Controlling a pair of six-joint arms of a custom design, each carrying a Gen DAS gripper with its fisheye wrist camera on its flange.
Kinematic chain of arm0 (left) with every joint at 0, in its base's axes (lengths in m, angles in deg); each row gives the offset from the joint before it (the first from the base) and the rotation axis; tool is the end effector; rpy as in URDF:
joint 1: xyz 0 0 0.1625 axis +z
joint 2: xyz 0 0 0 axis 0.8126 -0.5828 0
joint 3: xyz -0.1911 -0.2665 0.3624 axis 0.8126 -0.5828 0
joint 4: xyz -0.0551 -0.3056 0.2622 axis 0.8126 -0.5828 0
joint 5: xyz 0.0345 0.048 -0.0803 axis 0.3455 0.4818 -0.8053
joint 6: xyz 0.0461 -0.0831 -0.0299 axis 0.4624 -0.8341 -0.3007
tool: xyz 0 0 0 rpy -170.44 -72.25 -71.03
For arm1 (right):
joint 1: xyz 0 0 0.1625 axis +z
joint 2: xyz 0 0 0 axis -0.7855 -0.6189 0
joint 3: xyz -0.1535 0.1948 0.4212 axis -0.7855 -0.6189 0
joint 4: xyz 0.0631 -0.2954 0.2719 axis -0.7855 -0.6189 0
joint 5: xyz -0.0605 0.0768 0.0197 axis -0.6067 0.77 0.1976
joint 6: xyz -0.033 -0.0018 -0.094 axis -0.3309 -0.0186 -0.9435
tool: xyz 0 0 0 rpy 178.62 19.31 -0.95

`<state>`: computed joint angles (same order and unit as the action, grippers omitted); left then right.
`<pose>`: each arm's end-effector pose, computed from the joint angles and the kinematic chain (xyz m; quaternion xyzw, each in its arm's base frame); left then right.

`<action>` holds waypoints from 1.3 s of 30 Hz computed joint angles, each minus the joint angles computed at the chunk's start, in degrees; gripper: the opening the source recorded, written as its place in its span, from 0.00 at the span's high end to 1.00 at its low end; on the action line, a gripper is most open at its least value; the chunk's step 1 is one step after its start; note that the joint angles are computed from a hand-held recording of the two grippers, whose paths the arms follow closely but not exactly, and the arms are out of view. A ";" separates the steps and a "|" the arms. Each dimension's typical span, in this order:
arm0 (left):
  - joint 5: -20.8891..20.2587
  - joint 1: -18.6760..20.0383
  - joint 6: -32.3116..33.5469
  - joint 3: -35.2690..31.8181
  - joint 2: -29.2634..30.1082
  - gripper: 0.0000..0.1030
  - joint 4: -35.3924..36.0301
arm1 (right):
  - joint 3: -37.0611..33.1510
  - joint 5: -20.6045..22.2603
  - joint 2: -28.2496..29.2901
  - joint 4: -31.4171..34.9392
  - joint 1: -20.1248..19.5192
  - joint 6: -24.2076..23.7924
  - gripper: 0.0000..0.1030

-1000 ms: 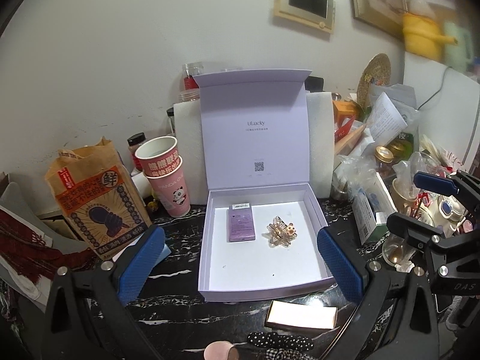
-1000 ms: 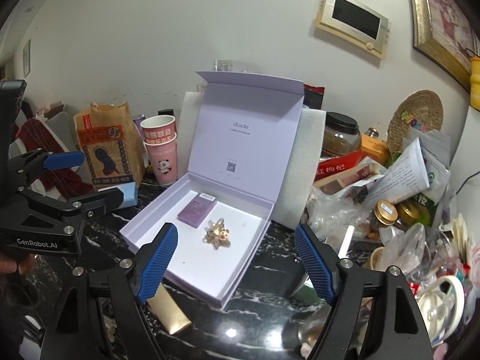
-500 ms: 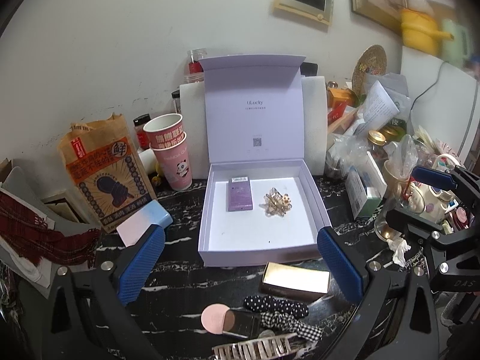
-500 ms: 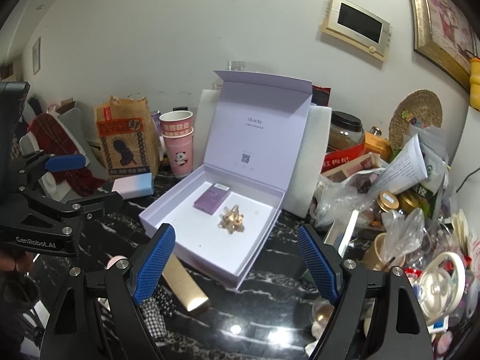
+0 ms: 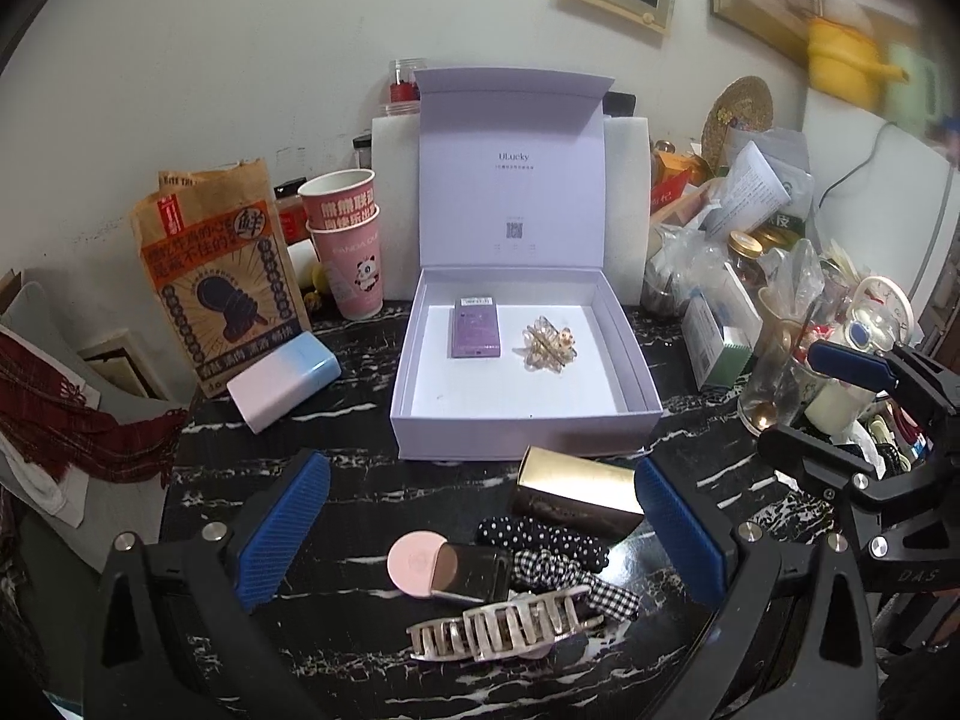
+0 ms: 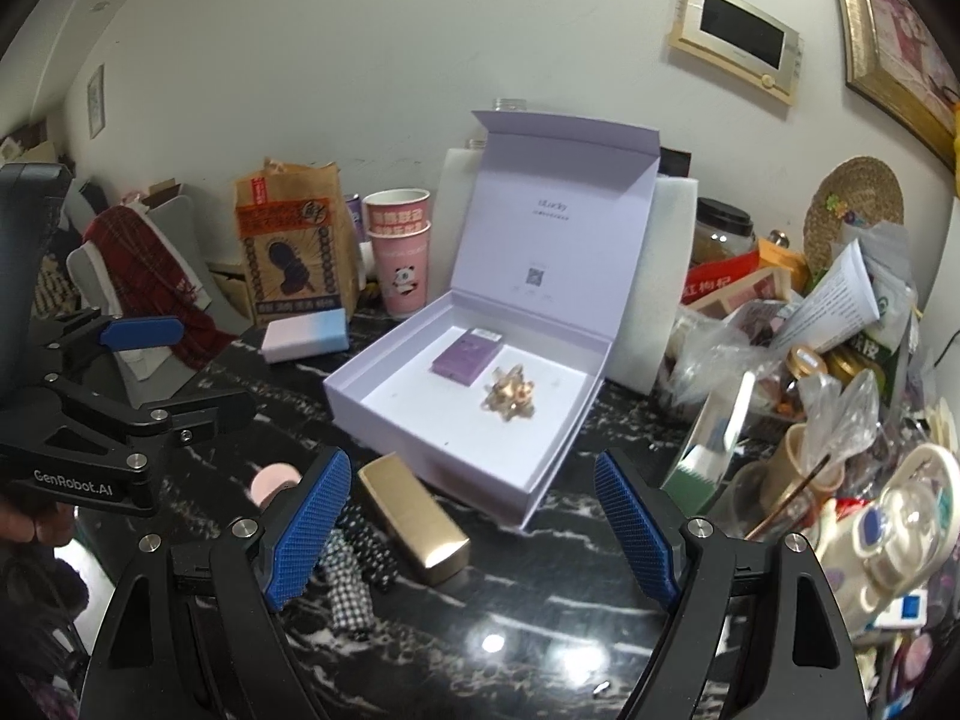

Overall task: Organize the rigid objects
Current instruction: 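Grasp the white claw clip with left tool while right tool approaches gingham scrunchie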

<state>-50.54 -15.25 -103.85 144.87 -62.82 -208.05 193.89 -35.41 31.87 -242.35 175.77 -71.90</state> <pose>-0.0317 -0.3183 0.3434 0.0568 0.8176 -0.4177 0.3923 0.3956 -0.4080 -0.0307 0.4816 -0.8270 0.2420 0.1601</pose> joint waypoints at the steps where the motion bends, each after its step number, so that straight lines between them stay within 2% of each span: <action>1: 0.06 -0.14 -0.52 0.37 -0.47 0.00 0.63 | 0.33 0.29 0.10 -0.04 -0.10 0.05 0.18; 5: 0.35 -0.09 -3.11 1.18 -1.96 0.00 3.44 | 1.19 0.78 0.81 -0.15 -0.37 0.49 0.18; 8: -0.64 1.06 -2.41 1.95 -2.43 0.00 1.99 | 1.78 1.32 1.56 -0.41 -0.74 0.64 0.18; 15: -3.26 4.86 3.46 4.32 -0.91 0.00 -8.34 | 2.79 2.83 3.32 0.14 -1.79 0.86 0.18; 21: -7.59 8.29 10.37 6.36 2.16 0.00 -19.98 | 3.42 3.48 4.93 0.56 -2.66 0.97 0.18; 29: -12.58 10.23 19.64 8.82 7.32 0.00 -33.09 | 3.81 2.50 6.14 2.18 -4.65 3.48 0.18; 39: -19.89 17.80 27.96 9.31 13.98 0.00 -44.93 | 3.28 1.35 7.01 4.18 -6.24 5.27 0.18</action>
